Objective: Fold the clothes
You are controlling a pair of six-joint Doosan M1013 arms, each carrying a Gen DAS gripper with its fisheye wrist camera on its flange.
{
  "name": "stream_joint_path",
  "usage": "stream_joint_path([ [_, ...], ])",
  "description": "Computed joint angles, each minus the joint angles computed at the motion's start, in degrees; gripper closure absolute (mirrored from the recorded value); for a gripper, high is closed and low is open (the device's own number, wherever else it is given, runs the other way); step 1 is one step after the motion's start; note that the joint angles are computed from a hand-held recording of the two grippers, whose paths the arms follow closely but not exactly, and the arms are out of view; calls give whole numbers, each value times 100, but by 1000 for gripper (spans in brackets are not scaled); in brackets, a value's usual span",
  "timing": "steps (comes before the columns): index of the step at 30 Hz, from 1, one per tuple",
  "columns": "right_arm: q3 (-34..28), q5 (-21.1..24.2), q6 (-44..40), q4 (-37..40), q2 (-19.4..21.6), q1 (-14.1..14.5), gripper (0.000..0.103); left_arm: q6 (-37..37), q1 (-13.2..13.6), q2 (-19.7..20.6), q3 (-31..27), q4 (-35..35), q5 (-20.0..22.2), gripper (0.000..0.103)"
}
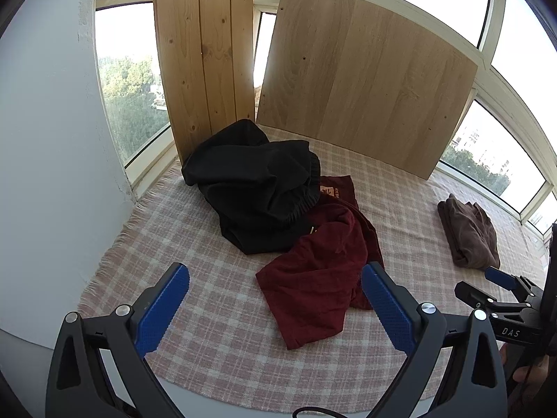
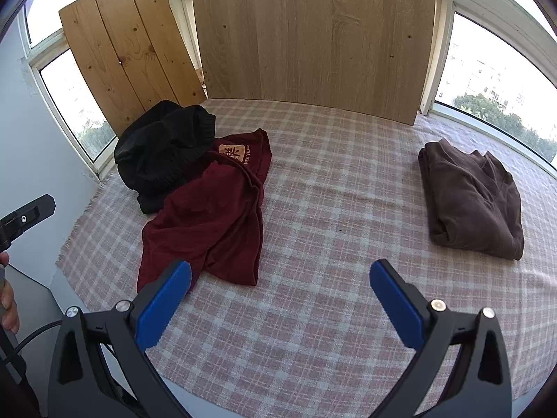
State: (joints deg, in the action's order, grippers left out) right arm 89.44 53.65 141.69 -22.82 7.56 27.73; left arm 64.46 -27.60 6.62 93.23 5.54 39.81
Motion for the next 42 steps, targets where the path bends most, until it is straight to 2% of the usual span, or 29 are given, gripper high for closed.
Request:
stream_joint_path([
  [7,-98,-30,-90,-340,38,88,0,-59,-16,39,-49,351,-70,3],
  [9,-114,-5,-119,-328,48,98,0,-211,-108,10,-49,570,-59,3],
  [20,-131,6,-65,-350,27,127,0,-286,-258,-39,-14,725,-36,3],
  [26,-126,-21,42,-529,-5,143,0,-837,-416,-96,1,1500,-130,3],
  [35,-146,-135,146,-743,-39,154,0,-1180,-514,-122,-22,2012,-304,3],
  [42,-200,-184,201,-910,-50,150,0,-1144,-551,-96,-81,2045,-368,3],
])
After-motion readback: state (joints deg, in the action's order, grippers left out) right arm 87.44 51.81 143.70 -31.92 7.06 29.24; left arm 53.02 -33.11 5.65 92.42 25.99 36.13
